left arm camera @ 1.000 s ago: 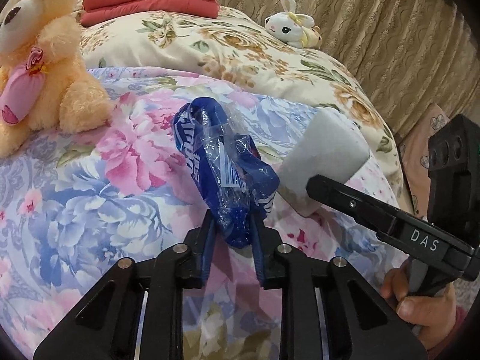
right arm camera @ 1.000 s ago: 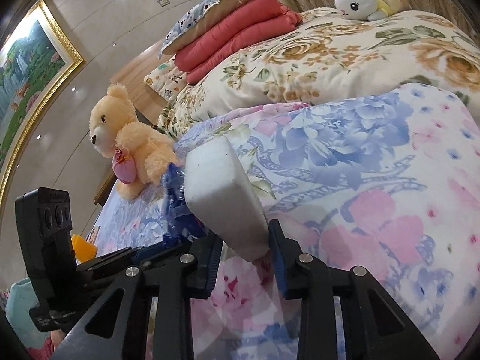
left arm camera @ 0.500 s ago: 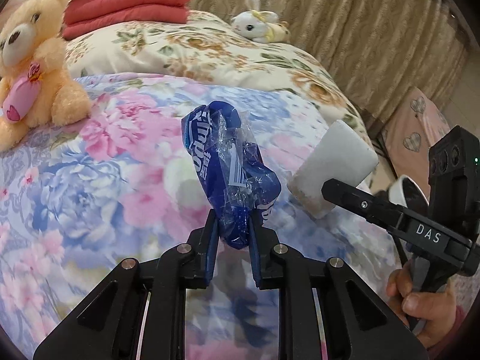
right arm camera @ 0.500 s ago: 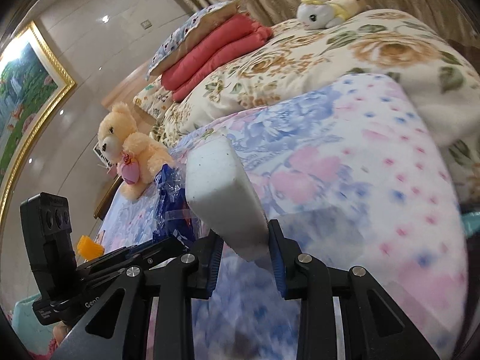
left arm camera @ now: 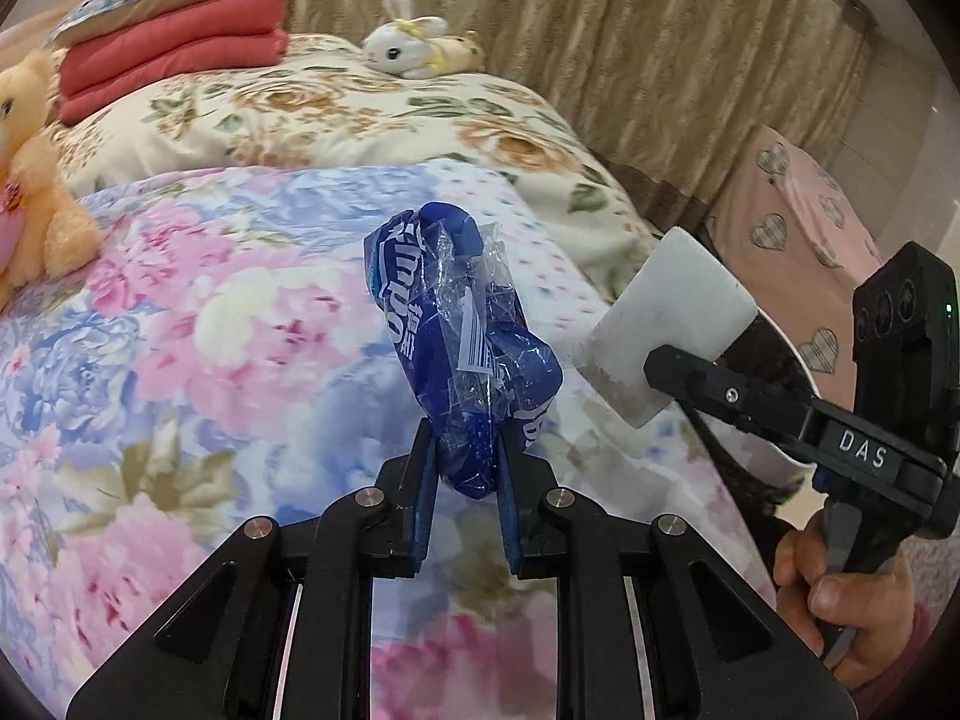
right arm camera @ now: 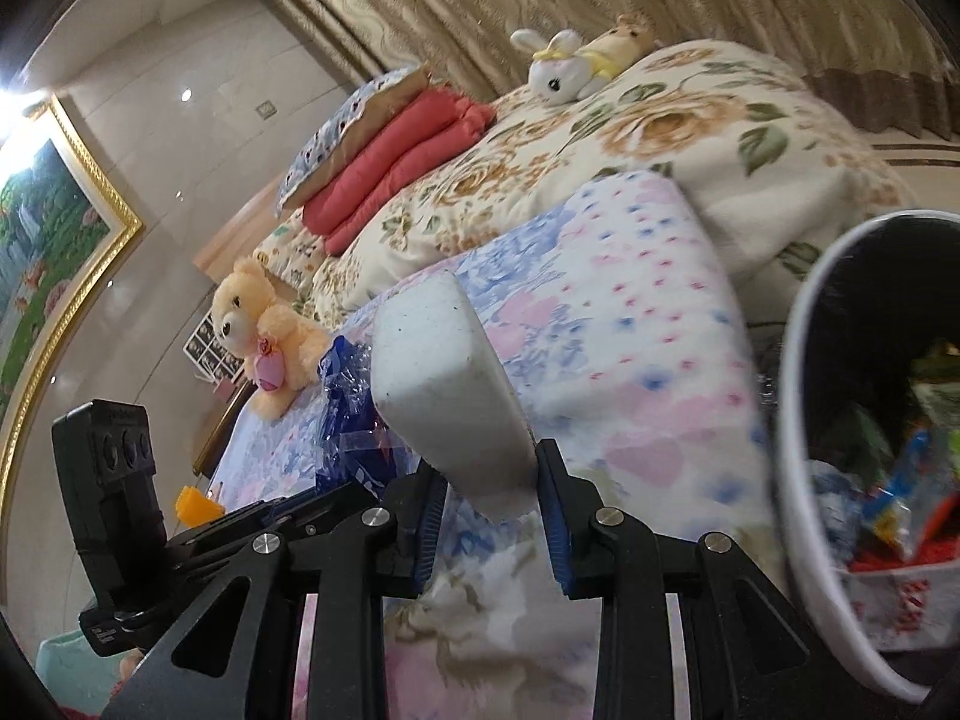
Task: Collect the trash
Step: 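Carry the blue wrapper and white foam block over the trash bin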
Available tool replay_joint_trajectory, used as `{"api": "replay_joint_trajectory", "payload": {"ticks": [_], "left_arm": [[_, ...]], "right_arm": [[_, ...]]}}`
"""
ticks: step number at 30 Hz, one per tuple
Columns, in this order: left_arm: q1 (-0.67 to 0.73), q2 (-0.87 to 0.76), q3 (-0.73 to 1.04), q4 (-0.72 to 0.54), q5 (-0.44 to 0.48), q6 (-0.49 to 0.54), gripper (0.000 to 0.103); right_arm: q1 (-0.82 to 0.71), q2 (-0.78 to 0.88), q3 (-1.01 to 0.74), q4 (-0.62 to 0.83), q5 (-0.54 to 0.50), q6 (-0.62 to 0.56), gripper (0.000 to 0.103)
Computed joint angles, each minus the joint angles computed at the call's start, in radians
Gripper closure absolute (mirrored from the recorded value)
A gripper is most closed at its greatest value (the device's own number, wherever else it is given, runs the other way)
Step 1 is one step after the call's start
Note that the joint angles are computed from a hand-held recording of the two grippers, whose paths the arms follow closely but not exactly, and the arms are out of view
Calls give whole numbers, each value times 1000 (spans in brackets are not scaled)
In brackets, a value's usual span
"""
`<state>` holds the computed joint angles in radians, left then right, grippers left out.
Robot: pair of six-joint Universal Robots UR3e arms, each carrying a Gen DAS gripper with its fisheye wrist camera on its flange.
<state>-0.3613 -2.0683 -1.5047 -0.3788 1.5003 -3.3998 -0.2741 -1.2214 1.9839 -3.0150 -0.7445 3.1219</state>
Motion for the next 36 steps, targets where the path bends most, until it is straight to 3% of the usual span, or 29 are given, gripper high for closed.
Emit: {"api": "replay_joint_trajectory", "payload": {"ticks": [12,22,36], "left_arm": [[-122,-89,195,-91,5,19,87],[-191,-194,411,-198,10,38,87],[-266,-456,918,-465,-1,85,87]], "right_arm": [[-206,-222,219,70,71,-118,73],[-344,-324,291,156,108,-197,73],[-488,-360,299,256,83,-272,73]]}}
